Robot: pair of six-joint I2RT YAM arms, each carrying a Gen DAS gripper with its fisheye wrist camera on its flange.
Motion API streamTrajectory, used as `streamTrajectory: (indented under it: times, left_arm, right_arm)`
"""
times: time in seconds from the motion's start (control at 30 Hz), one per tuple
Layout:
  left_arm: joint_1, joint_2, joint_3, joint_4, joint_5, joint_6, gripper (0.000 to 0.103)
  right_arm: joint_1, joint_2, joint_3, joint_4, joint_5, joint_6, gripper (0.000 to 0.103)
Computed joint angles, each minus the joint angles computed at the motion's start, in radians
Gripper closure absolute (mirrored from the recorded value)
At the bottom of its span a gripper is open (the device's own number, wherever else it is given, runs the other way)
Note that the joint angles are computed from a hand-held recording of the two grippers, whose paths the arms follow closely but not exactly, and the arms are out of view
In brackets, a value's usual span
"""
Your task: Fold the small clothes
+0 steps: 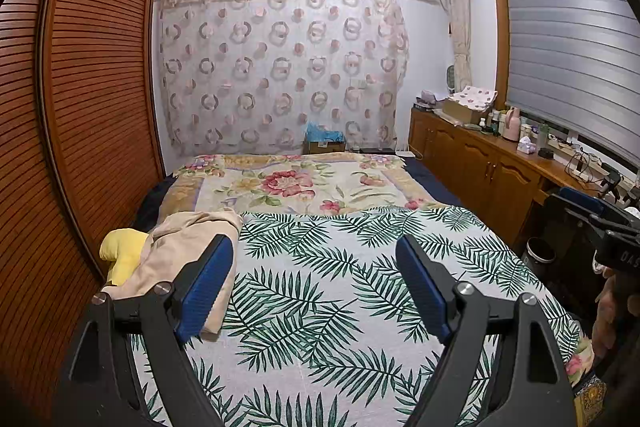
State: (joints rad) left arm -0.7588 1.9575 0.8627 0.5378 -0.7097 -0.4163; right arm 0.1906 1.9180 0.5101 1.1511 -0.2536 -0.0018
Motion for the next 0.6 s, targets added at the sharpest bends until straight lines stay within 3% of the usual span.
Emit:
streamTrajectory:
  times: [0.6]
  left_arm:
    - [-0.002,0.002,-0.004,0.009,-0.003,0.002,0.019]
  right_arm:
    - [-0.004,-0.002,0.001,0.007,-0.004,-0.001,0.02]
